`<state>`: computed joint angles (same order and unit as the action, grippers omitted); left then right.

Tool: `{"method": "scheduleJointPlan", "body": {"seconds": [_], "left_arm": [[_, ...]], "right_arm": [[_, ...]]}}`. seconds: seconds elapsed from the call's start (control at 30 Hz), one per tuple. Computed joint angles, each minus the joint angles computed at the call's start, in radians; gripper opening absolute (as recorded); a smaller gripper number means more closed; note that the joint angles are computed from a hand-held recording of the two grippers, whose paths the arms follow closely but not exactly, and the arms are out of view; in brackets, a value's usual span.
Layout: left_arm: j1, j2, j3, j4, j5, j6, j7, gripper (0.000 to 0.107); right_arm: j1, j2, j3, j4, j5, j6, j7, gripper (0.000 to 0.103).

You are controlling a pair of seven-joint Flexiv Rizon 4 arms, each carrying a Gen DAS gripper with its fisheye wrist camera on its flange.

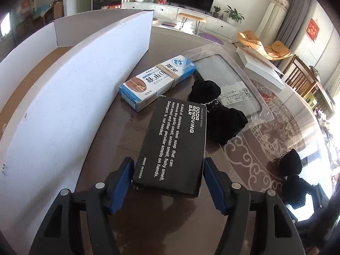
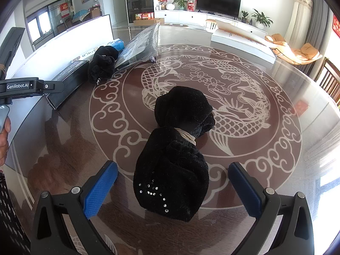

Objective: Organize objects
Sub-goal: 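Grasp the black odor removing bar box with the left tool, then carry the black box and pouch over the white box, then lower the black box and pouch into the white box and open both tools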

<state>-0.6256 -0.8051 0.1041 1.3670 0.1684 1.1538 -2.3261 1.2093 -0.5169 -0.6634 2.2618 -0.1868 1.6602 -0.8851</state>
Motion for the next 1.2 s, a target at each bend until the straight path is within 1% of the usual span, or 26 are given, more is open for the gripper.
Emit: {"method": "scheduleJointPlan", "body": {"seconds": [0.03,0.1,0.17,0.2,0.23,0.27,0.3,0.33,0.4,0.43,0.47,0.5,0.53,0.57,0.6,0.63,0.67,0.73,0.77,0.83,0.9,0.97,1.0,1.07,1.13,1.2], "left_arm": [[-0.001,-0.001,0.006,0.0,-0.004,0.007,-0.019,0.073],[-0.008,-0.019,0.023,-0.036,-0.002,-0.001,-0.04,0.086],[-0.001,-0.048,0.022,-0.092,-0.005,-0.064,-0.025,0.089],[0.018,-0.06,-0.003,-0.104,-0.016,-0.075,-0.001,0.089],[0.029,-0.063,-0.016,-0.093,-0.034,-0.062,0.026,0.085],[0.013,-0.065,0.003,-0.101,0.001,-0.064,0.014,0.07],[-0.016,-0.065,0.035,-0.117,0.037,-0.09,0.019,0.06],[-0.045,-0.064,0.064,-0.131,0.075,-0.121,0.018,0.06],[-0.06,-0.045,0.067,-0.105,0.118,-0.103,0.012,0.059],[-0.065,-0.033,0.065,-0.084,0.129,-0.091,-0.002,0.059],[-0.069,-0.021,0.065,-0.064,0.136,-0.078,-0.02,0.059],[-0.068,-0.008,0.058,-0.038,0.14,-0.06,-0.034,0.059],[-0.065,0.008,0.049,-0.01,0.14,-0.038,-0.043,0.059],[-0.064,0.024,0.044,0.019,0.141,-0.014,-0.053,0.059],[-0.068,0.044,0.046,0.051,0.147,0.015,-0.069,0.059],[-0.078,0.066,0.056,0.084,0.156,0.045,-0.092,0.059],[-0.088,0.09,0.066,0.115,0.164,0.073,-0.118,0.059],[-0.099,0.147,0.082,0.19,0.174,0.154,-0.174,0.059],[-0.11,0.178,0.099,0.225,0.181,0.193,-0.207,0.059],[-0.145,0.242,0.162,0.283,0.21,0.251,-0.28,0.059],[-0.179,0.302,0.23,0.325,0.247,0.275,-0.349,0.059],[-0.172,0.363,0.265,0.364,0.282,0.262,-0.388,0.059],[-0.175,0.391,0.29,0.376,0.311,0.236,-0.411,0.059],[-0.176,0.44,0.33,0.395,0.367,0.153,-0.446,0.059],[-0.135,0.478,0.33,0.436,0.379,0.107,-0.452,0.059],[-0.071,0.502,0.299,0.48,0.347,0.058,-0.41,0.059]], "right_arm": [[0.001,0.0,-0.001,-0.001,0.0,-0.001,0.0,0.103],[0.001,-0.001,-0.001,-0.002,0.0,-0.002,0.001,0.103],[0.001,-0.001,0.0,-0.002,-0.001,-0.002,0.001,0.103],[0.0,-0.001,0.0,-0.002,-0.001,-0.001,0.001,0.103],[-0.003,0.0,0.003,-0.002,-0.001,-0.001,0.001,0.103],[-0.011,0.002,0.011,-0.004,-0.003,-0.002,0.0,0.103],[-0.032,0.008,0.033,-0.01,-0.006,-0.008,-0.004,0.103],[-0.068,0.025,0.087,-0.041,0.044,-0.068,-0.074,0.103],[-0.191,0.069,0.25,-0.177,0.235,-0.315,-0.321,0.103],[-0.261,0.078,0.325,-0.231,0.313,-0.376,-0.408,0.103],[-0.331,0.082,0.396,-0.264,0.342,-0.393,-0.439,0.101],[-0.401,0.081,0.462,-0.283,0.307,-0.405,-0.408,0.081],[-0.47,0.076,0.527,-0.298,0.232,-0.43,-0.355,0.072],[-0.528,0.074,0.58,-0.295,0.114,-0.435,-0.289,0.04],[-0.571,0.073,0.623,-0.303,0.06,-0.453,-0.27,0.031],[-0.631,0.071,0.691,-0.322,0.071,-0.467,-0.282,0.031],[-0.664,0.076,0.727,-0.328,0.07,-0.464,-0.277,0.031],[-0.674,0.099,0.741,-0.324,0.03,-0.44,-0.25,0.031],[-0.695,0.106,0.77,-0.334,0.037,-0.424,-0.251,0.031],[-0.744,0.105,0.848,-0.384,0.074,-0.393,-0.265,0.031],[-0.766,0.089,0.912,-0.453,0.1,-0.366,-0.282,0.031],[-0.776,0.048,0.98,-0.547,0.137,-0.353,-0.313,0.031],[-0.775,0.019,1.013,-0.604,0.154,-0.357,-0.332,0.031],[-0.756,-0.054,1.064,-0.728,0.176,-0.375,-0.369,0.031],[-0.706,-0.13,1.087,-0.849,0.177,-0.41,-0.392,0.031],[-0.642,-0.205,1.083,-0.971,0.16,-0.458,-0.413,0.031]]}}
